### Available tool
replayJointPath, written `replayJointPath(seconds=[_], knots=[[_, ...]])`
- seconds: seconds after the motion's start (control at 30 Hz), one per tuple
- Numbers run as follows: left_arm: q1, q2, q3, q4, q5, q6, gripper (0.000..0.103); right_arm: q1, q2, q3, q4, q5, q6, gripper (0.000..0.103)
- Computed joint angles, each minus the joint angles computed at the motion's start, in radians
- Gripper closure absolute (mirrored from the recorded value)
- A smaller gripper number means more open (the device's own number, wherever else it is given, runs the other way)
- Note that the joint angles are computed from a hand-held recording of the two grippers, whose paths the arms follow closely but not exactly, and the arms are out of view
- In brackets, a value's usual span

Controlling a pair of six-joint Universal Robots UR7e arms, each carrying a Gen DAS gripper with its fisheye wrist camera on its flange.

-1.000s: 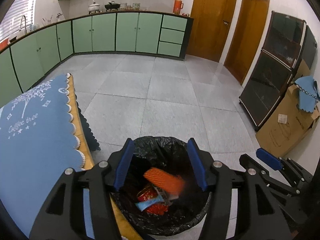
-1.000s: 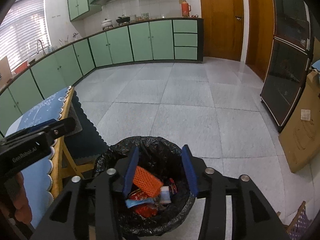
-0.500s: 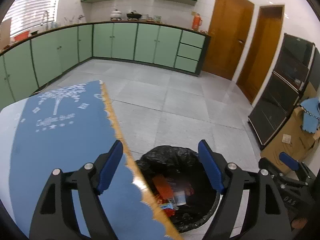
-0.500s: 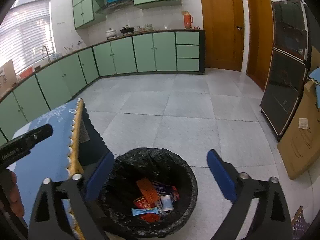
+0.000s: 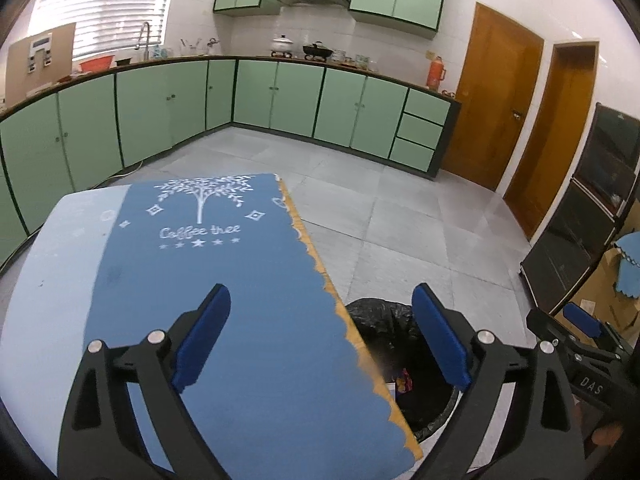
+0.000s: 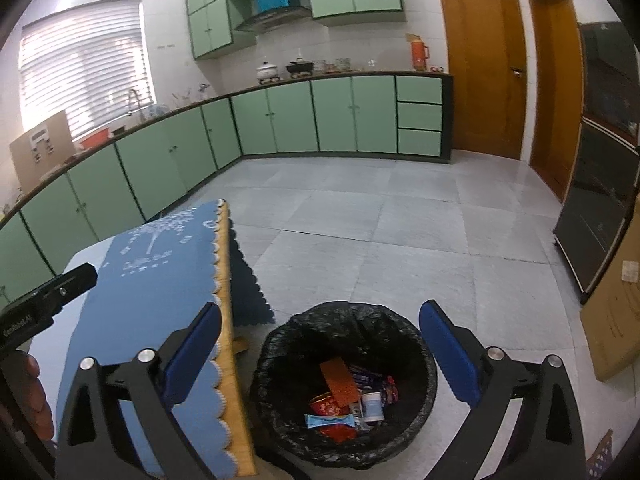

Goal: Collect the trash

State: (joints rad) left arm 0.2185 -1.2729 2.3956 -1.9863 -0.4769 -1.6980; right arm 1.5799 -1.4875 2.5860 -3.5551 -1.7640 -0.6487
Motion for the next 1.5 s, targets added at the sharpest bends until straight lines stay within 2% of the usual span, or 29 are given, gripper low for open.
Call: replayJointPath(seconds=[0.1, 0.4, 0.7, 0.87, 1.17, 1.5], knots=[[-0.036, -0.029, -0.01, 0.132, -0.021, -0.096, 0.012, 0.023, -0.016, 0.012, 0.014, 0.0, 0.008, 0.006], [-0.132, -0.051, -0.053, 0.396, -0.087, -0.298, 0.011, 0.098, -0.089, 0.041, 0.088, -0.043, 0.027, 0.006], [-0.212, -0.065, -0.097, 0.573, -0.147, -0.41, 0.011, 0.196, -0.183, 0.06, 0.159, -0.105, 0.068, 0.006], [-0.239, -0.064, -0.105, 0.586, -0.172, -0.409, 0.011, 0.237, -0.234, 0.071, 0.19, -0.148, 0.086, 0.006], [-0.286, -0.05, -0.131, 0.634, -0.201, -0.429, 0.011, 0.27, -0.311, 0.084, 0.249, -0.17, 0.103, 0.006], [-0.306, -0.042, -0.149, 0.672, -0.219, -0.453, 0.011, 0.304, -0.337, 0.084, 0.263, -0.198, 0.115, 0.006]])
